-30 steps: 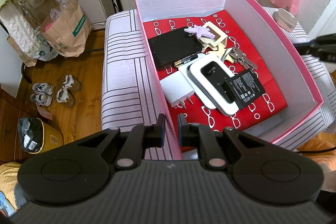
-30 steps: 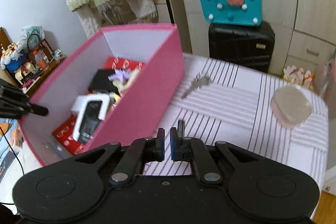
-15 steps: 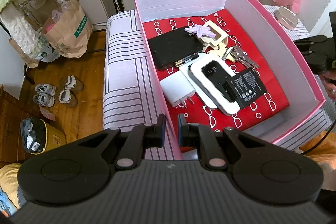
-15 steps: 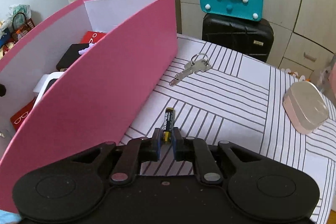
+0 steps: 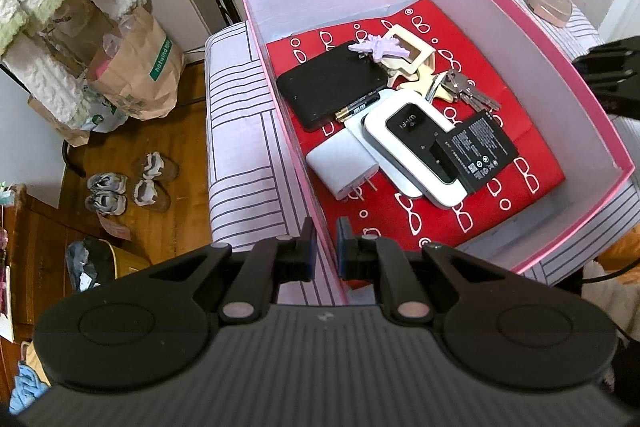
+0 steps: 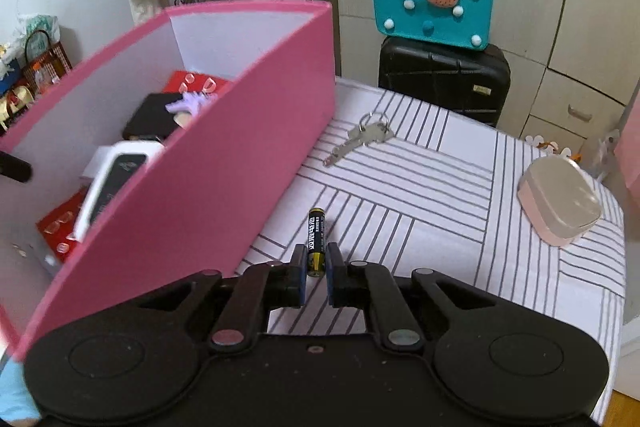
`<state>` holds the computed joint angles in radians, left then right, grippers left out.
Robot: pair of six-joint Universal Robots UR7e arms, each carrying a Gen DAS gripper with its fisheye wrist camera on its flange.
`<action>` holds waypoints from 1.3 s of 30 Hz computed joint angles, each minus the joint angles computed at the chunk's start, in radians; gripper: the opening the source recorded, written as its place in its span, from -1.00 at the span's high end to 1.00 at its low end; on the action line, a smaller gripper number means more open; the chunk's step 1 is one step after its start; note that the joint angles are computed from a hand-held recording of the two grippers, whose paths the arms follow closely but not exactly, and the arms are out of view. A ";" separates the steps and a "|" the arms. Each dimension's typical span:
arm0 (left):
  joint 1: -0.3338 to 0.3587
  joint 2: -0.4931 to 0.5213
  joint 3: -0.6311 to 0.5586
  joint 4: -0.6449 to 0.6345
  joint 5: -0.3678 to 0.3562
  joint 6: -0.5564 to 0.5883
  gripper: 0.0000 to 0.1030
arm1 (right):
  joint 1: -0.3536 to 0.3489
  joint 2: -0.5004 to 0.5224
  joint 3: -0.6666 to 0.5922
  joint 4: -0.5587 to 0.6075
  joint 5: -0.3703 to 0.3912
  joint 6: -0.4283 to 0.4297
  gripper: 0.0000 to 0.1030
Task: Organize rigid objects
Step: 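Lower the AA battery into the pink box with the right tool, release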
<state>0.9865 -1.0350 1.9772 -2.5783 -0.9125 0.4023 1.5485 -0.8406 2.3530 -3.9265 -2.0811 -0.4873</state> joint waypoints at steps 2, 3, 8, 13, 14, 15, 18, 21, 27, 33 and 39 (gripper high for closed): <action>-0.001 0.000 -0.001 0.003 0.002 0.003 0.83 | 0.019 -0.024 0.016 -0.001 0.005 0.013 0.78; -0.001 0.000 -0.001 0.004 0.003 0.006 0.83 | 0.028 -0.038 0.022 0.005 0.009 0.022 0.78; 0.002 -0.001 -0.004 0.006 -0.004 0.014 0.82 | 0.093 -0.111 0.048 0.032 0.033 0.062 0.78; 0.003 -0.003 -0.002 0.002 -0.007 0.018 0.82 | 0.154 -0.165 0.041 0.105 0.075 0.081 0.78; 0.003 -0.003 -0.001 0.001 -0.008 0.019 0.82 | 0.165 -0.172 0.032 0.135 0.086 0.087 0.78; 0.004 -0.003 -0.002 0.000 -0.010 0.018 0.82 | 0.171 -0.177 0.023 0.168 0.099 0.094 0.78; 0.005 -0.003 0.001 -0.008 -0.011 0.017 0.82 | 0.185 -0.176 -0.011 0.266 0.134 0.110 0.78; 0.004 -0.003 0.005 -0.016 -0.011 0.019 0.82 | 0.190 -0.156 -0.062 0.374 0.167 0.117 0.78; 0.008 0.000 -0.005 -0.007 -0.017 0.008 0.82 | 0.185 -0.097 -0.211 0.652 0.213 0.193 0.78; 0.013 -0.003 -0.008 0.000 -0.027 -0.012 0.82 | 0.190 -0.016 -0.339 0.792 0.157 0.235 0.78; 0.018 -0.003 -0.014 0.007 -0.038 -0.032 0.82 | 0.181 0.039 -0.425 0.885 0.142 0.259 0.78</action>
<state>1.0041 -1.0384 1.9629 -2.5716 -0.9501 0.3698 1.7292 -0.8018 1.9279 -3.0410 -1.9393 -0.2282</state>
